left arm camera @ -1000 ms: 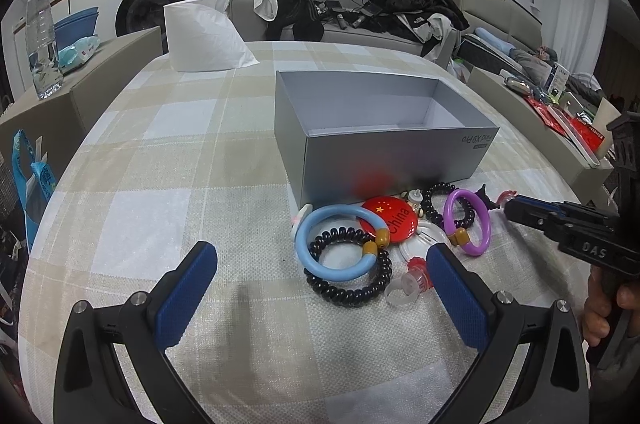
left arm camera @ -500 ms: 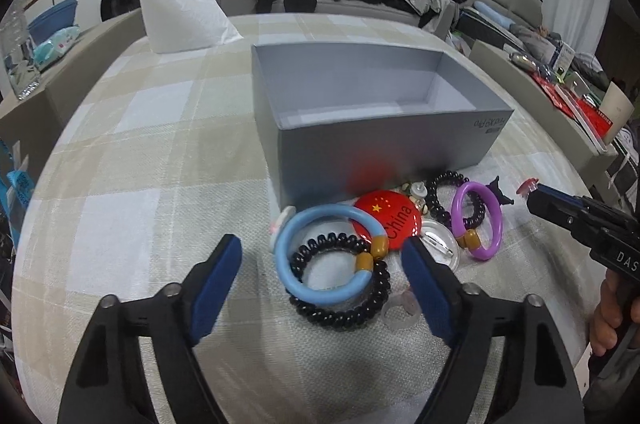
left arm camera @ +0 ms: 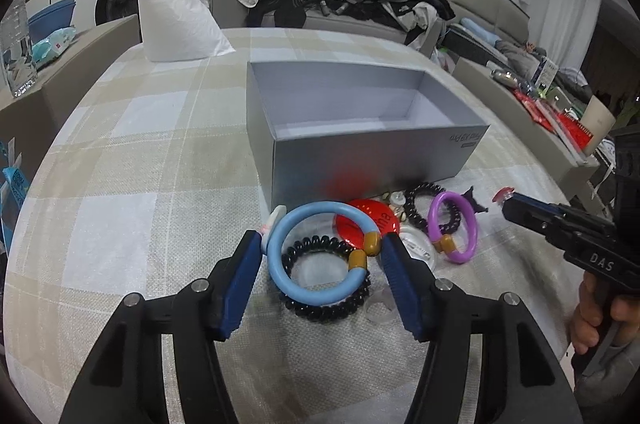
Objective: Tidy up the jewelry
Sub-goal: 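Carry the blue bangle into the grey box with the left tool while the right tool drops the charm in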
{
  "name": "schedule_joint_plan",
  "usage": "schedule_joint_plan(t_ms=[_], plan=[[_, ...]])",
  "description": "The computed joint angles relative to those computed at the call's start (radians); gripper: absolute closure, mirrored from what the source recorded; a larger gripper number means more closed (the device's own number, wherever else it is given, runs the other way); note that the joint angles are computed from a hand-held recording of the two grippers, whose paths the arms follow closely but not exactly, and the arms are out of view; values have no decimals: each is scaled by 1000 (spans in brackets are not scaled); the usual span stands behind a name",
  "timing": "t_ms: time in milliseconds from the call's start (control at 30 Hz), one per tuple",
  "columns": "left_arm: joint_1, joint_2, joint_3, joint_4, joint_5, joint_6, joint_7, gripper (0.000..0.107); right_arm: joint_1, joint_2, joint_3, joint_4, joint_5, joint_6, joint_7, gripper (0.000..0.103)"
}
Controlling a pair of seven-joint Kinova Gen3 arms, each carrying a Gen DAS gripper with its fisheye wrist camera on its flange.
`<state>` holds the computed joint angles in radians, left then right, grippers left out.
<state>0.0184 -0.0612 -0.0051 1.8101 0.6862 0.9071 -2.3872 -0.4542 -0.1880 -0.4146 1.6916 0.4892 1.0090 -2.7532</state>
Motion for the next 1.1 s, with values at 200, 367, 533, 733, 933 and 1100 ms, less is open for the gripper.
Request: schedule_joint_plan(t_ms=[200,367,533,733,933,1100], plan=[[1,-50,-27,19,87,-37,-75,51,10,-20,-3,12,6,-30,-19,82],[11,-55,-41,8,148,-66,-111,51,22,-16,-34,-30,58,-23,-16,82],[23,-46,-32,-7,170,-108,-121,51,19,9,-40,-90,123,-9,3,82],[34,-28,-19,-19,187,-153,-127,51,10,34,2,-128,154,-45,31,81],[47,-9,5,-20,166,-215,-117,51,18,48,45,-129,133,-83,42,81],[52,3,17,-14,138,-237,-104,51,23,62,72,-125,102,-99,54,81]])
